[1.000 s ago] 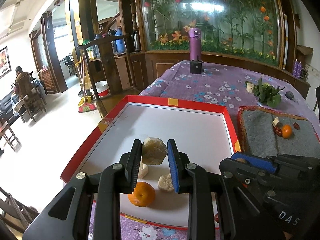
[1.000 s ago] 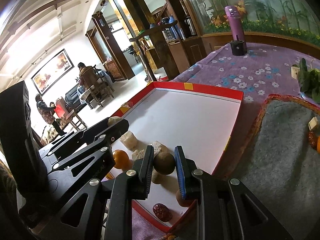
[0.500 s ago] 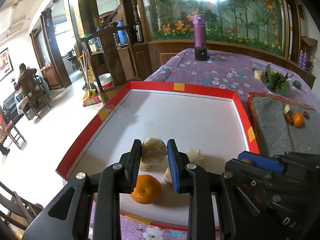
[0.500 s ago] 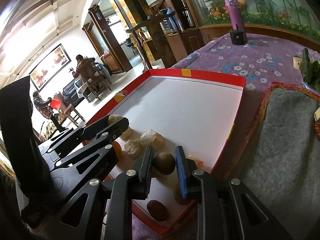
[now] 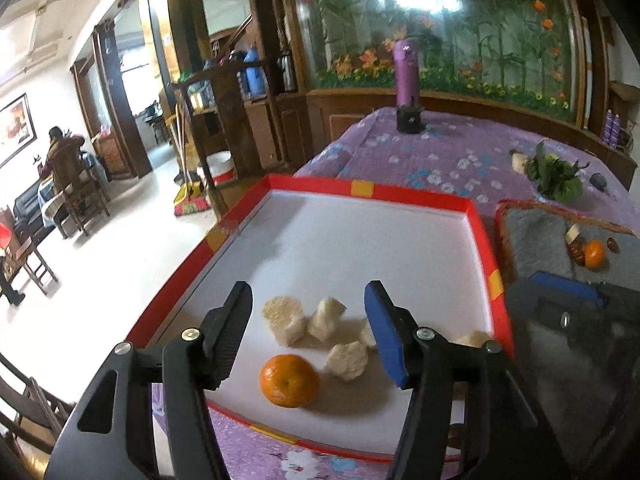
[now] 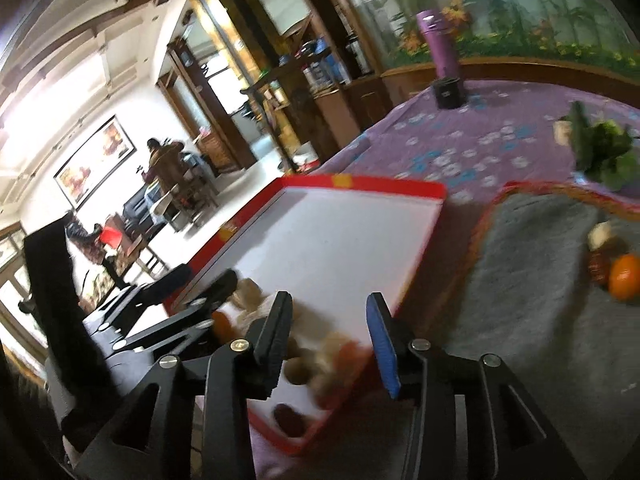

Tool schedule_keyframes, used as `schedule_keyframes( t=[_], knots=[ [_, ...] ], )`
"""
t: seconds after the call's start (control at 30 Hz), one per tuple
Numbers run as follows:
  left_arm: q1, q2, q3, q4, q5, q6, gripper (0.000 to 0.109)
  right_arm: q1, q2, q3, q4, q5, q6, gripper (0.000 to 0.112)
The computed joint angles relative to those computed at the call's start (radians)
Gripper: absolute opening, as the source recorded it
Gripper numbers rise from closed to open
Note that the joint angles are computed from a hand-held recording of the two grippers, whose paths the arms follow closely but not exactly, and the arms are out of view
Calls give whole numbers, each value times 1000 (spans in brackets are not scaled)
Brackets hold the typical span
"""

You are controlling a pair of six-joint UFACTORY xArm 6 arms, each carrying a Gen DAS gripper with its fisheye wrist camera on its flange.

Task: Organize fruits
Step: 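Carry the cake and nut over the white tray and open both tools, then grasp a red date with the left tool while the right tool grasps another red date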

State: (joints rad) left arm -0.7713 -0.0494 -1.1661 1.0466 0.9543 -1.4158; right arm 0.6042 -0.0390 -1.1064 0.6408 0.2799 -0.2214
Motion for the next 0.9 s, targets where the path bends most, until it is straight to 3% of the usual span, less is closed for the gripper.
schedule_keyframes(
  t=[0.17, 0.27, 0.5, 0.63, 0.73, 0.9],
  knots=[
    [-37, 38, -64, 13, -40, 53, 68, -112, -62, 55, 22, 8, -4, 41],
    [-57, 80, -117, 1, -87, 110, 69, -205, -109, 99, -36, 3, 24, 41],
    [-71, 288, -365, -163, -198, 357, 69, -457, -71, 46, -167, 104, 121, 45],
    [-72, 437, -552, -286, -186, 512, 69, -505, -24, 30, -185, 106, 103, 45],
    [-80, 553, -712, -328, -115, 620, 69, -511, 12, 13, -175, 111, 78, 42],
    [-83, 702, -916, -440, -66, 820, 69, -513, 6, 39, -234, 106, 73, 41]
  ],
)
